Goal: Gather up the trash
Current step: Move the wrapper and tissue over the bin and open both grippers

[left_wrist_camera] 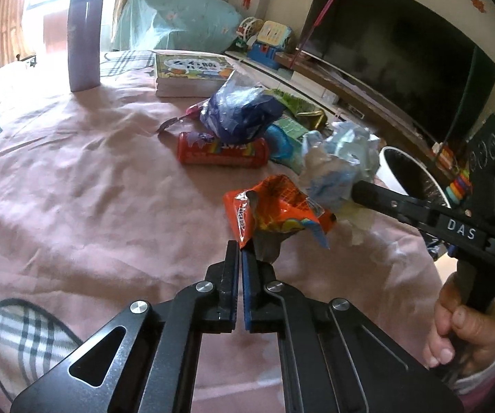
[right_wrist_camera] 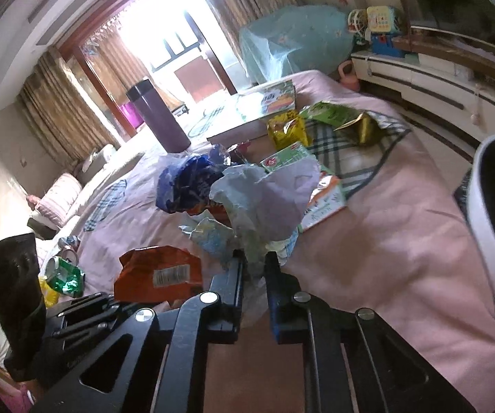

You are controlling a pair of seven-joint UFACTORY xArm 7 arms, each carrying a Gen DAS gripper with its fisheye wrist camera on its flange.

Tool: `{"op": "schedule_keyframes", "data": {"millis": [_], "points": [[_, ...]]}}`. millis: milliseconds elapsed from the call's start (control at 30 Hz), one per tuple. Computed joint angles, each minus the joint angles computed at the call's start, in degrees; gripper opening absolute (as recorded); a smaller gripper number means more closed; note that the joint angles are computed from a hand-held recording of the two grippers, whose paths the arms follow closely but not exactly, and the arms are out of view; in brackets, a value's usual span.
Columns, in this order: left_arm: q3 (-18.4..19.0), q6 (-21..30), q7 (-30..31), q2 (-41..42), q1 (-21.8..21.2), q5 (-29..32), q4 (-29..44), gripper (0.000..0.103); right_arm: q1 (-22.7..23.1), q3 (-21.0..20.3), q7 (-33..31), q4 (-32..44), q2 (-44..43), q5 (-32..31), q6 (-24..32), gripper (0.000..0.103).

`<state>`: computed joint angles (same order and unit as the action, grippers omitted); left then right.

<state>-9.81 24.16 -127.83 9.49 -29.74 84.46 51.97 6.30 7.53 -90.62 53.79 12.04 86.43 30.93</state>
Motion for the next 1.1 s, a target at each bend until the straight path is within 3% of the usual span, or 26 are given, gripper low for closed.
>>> {"op": "schedule_keyframes", "data": {"millis": [300,567,1100], "points": [[-0.92,1.12,3.75,2.3,-2.54,-1.55,4.9,0.001,-2.58,-3.38,-3.66,-5.51,-6.24,3.18,1.77,0.011],[0.65,0.52,9.19,6.98,-5.71,-3.92,12.44,0.001,-5.94,-6.75,-4.81,-7.95,-9.36,4.61,3.21,0.011],[6.17,-0.36,29.86,19.56,-12.7,-18.68,31.27,0.001,-12.55,-10.4,-5.09,-5.52,-8.55,6.65,4.51,0.011]]}}
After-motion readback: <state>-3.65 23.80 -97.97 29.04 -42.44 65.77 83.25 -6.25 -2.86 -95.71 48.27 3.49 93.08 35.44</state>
